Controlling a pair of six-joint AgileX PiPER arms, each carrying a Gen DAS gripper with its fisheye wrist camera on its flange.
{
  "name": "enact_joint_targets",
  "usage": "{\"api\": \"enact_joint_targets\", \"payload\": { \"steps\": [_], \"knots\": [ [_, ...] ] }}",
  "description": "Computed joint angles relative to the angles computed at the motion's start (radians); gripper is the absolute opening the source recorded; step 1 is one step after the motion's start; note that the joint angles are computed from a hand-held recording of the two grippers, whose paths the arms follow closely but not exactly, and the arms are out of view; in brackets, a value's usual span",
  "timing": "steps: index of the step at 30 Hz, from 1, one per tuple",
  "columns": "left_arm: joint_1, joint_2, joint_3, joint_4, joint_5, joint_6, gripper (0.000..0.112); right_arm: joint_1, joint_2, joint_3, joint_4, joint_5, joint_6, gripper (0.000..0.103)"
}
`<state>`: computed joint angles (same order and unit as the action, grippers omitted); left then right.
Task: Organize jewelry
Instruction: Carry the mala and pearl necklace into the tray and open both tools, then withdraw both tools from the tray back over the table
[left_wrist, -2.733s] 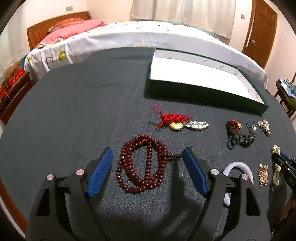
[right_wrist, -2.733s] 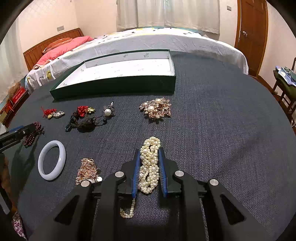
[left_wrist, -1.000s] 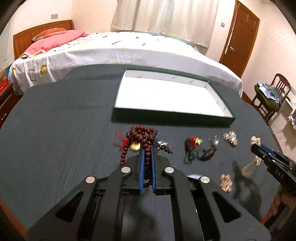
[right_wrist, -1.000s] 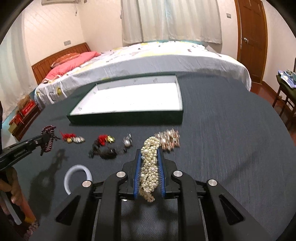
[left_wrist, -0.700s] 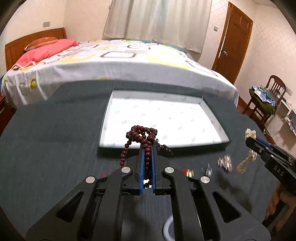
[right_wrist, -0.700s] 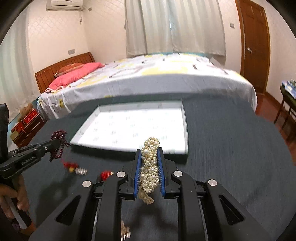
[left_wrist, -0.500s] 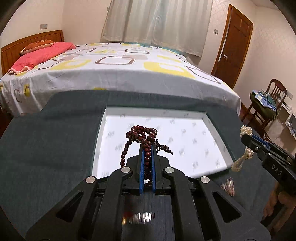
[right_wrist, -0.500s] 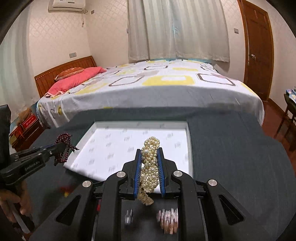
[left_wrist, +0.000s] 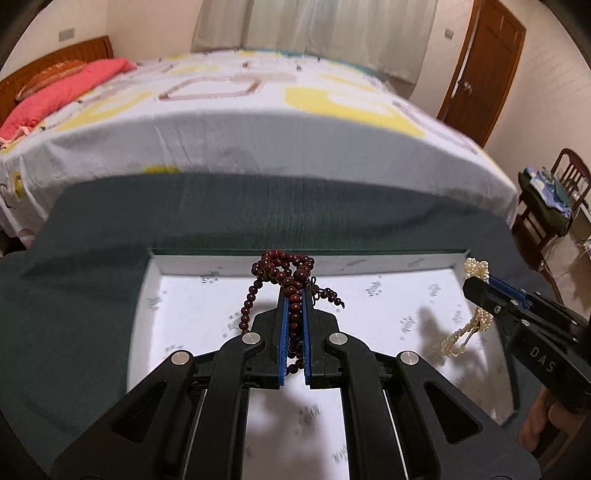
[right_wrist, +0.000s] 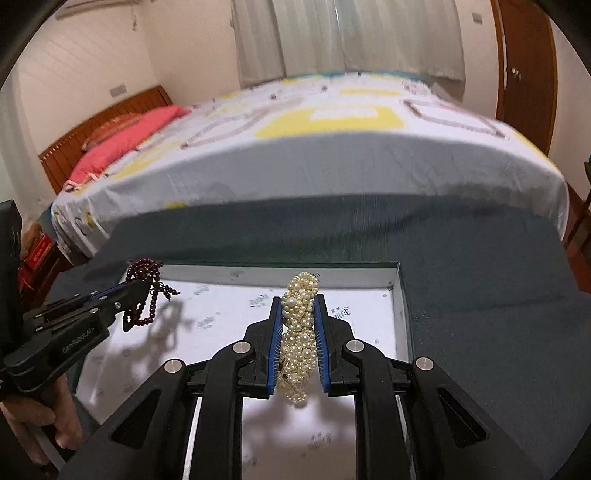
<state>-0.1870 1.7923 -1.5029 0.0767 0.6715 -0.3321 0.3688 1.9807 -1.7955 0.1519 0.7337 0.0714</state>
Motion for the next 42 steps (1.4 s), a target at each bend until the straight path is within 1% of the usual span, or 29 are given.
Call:
{"api": "enact_joint_targets", "payload": {
  "steps": [2,5,9,10,11,12,13,14,15,16,17,19,21,24,26,28,31,33,35,37,38,42],
  "knots": [
    [0.002,0.048,-0.045,-0.011,0.034,0.018,0.007,-0.004,0.051,-0.072,-0.003,0.061,0.006,0.017],
    [0.004,0.09,-0.086,-0.015,0.076,0.026,0.007,-0.006,0.094,-0.13,-0.007,0.116,0.009,0.017],
    [0.015,0.129,-0.123,-0.028,0.12,0.048,0.007,-0.004,0.132,-0.18,-0.025,0.158,0.022,0.018],
    [0.016,0.141,-0.137,-0.025,0.13,0.044,0.009,-0.004,0.143,-0.195,-0.028,0.167,0.027,0.018],
    [0.019,0.143,-0.139,-0.027,0.13,0.045,0.014,-0.003,0.142,-0.19,-0.036,0.166,0.034,0.018],
    [0.022,0.144,-0.135,-0.03,0.127,0.047,0.018,-0.001,0.16,-0.221,-0.04,0.184,0.038,0.02],
    [0.021,0.146,-0.136,-0.027,0.126,0.043,0.027,-0.001,0.163,-0.223,-0.039,0.189,0.037,0.023],
    [0.021,0.146,-0.136,-0.02,0.124,0.036,0.04,-0.002,0.163,-0.221,-0.041,0.187,0.039,0.028],
    [0.024,0.142,-0.129,-0.023,0.116,0.032,0.045,-0.003,0.164,-0.222,-0.042,0.182,0.042,0.041],
    [0.026,0.137,-0.123,-0.036,0.108,0.038,0.048,-0.005,0.157,-0.208,-0.038,0.165,0.039,0.051],
    [0.028,0.13,-0.115,-0.045,0.099,0.043,0.052,-0.003,0.14,-0.182,-0.048,0.145,0.044,0.054],
    [0.022,0.118,-0.105,-0.031,0.087,0.036,0.059,0.0,0.123,-0.162,-0.058,0.126,0.044,0.055],
    [0.015,0.092,-0.076,-0.009,0.056,0.021,0.063,0.005,0.079,-0.106,-0.07,0.085,0.051,0.055],
    [-0.002,0.038,-0.027,0.039,0.028,-0.027,0.071,0.013,-0.013,0.017,-0.087,0.006,0.057,0.055],
    [-0.018,-0.026,0.038,0.076,-0.013,-0.06,0.075,0.024,-0.079,0.103,-0.103,-0.044,0.069,0.055],
    [-0.049,-0.116,0.13,0.154,-0.06,-0.128,0.079,0.032,-0.168,0.219,-0.107,-0.103,0.078,0.055],
    [-0.103,-0.234,0.246,0.28,-0.095,-0.244,0.081,0.047,-0.291,0.373,-0.125,-0.167,0.106,0.057],
    [-0.157,-0.322,0.33,0.393,-0.09,-0.349,0.081,0.066,-0.374,0.475,-0.176,-0.203,0.162,0.058],
    [-0.214,-0.404,0.406,0.496,-0.067,-0.463,0.082,0.084,-0.443,0.555,-0.227,-0.223,0.221,0.058],
    [-0.262,-0.472,0.47,0.544,-0.046,-0.542,0.083,0.107,-0.532,0.662,-0.257,-0.247,0.273,0.058],
    [-0.28,-0.497,0.495,0.565,-0.034,-0.574,0.083,0.128,-0.576,0.712,-0.298,-0.251,0.323,0.058],
    [-0.428,-0.627,0.629,0.713,0.076,-0.795,0.083,0.211,-0.708,0.86,-0.461,-0.246,0.507,0.058]
  ]
}}
